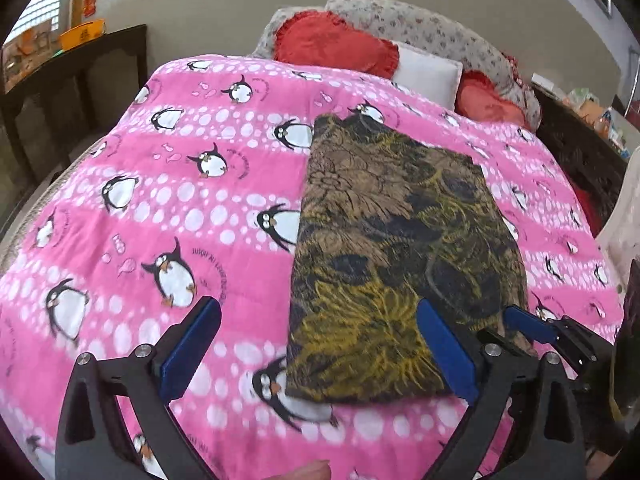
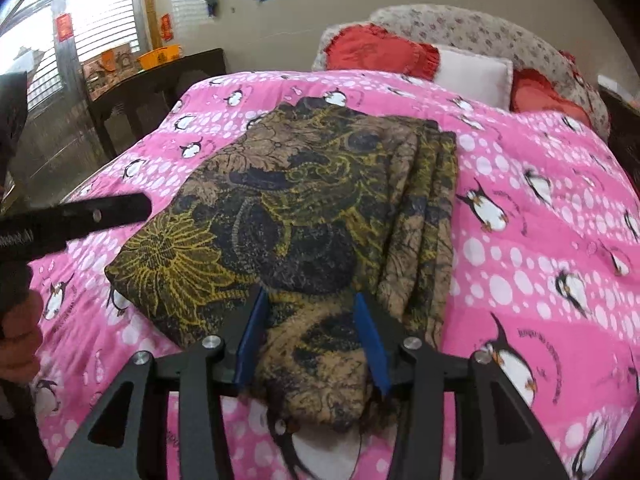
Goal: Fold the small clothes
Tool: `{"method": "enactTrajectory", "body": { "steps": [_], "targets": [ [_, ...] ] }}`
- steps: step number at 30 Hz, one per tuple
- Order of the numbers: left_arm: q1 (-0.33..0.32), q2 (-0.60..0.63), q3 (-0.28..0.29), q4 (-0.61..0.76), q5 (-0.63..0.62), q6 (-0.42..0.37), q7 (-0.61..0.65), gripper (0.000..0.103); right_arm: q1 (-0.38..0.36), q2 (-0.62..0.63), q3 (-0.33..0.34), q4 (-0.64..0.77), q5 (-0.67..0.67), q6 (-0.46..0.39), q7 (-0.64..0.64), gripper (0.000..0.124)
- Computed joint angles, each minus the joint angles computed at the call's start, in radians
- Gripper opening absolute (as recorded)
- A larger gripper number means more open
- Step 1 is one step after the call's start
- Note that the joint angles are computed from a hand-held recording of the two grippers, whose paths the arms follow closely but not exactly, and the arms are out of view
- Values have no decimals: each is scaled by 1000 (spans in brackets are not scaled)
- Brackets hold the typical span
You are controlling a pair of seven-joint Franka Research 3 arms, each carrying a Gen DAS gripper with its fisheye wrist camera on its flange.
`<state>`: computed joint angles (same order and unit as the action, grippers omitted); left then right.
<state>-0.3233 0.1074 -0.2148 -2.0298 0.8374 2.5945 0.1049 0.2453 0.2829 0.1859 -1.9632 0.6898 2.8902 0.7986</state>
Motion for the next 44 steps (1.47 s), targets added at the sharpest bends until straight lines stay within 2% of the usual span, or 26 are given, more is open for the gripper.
{"method": "enactTrajectory", "body": {
  "steps": [2,4,6,7,9,10,11,13,15,21,25,29,44],
  "targets": [
    [-6,-6,-10,9,-33,-32,26,82,24,-26,-35,-24,-57,-18,67,62],
    [-14,-4,-18,18,-47,-51,44,82,34,-59,-61,-54,-110,-39,128,63],
    [-26,9,-24,39,-52,-78,60,82,25,-88,-60,-88,-99,13,123,63],
    [-33,19,-27,53,-51,-97,66,82,36,-94,-79,-100,-136,52,157,63],
    [-49,43,-30,84,-55,-133,89,82,92,-86,-168,-114,-307,126,321,64],
    [-56,50,-31,94,-60,-144,100,82,112,-76,-207,-110,-378,133,397,64],
    [-64,58,-31,108,-63,-159,105,82,101,-62,-210,-99,-392,125,426,64],
    [-74,68,-30,119,-73,-174,119,82,5,-40,-127,-75,-294,76,376,64],
    [-82,80,-28,131,-82,-182,132,82,-53,-29,-76,-58,-207,25,327,64],
    [-97,106,-20,153,-95,-199,157,82,-124,-19,-15,-30,1,-35,163,70],
    [-104,116,-16,161,-101,-212,165,82,-117,-18,-23,-24,85,-51,104,72],
    [-107,117,-12,161,-99,-218,164,82,-97,-15,-43,-19,83,-53,105,72],
    [-101,102,-12,131,-88,-181,150,82,-88,-16,-53,-19,96,-57,97,72]
  ]
}}
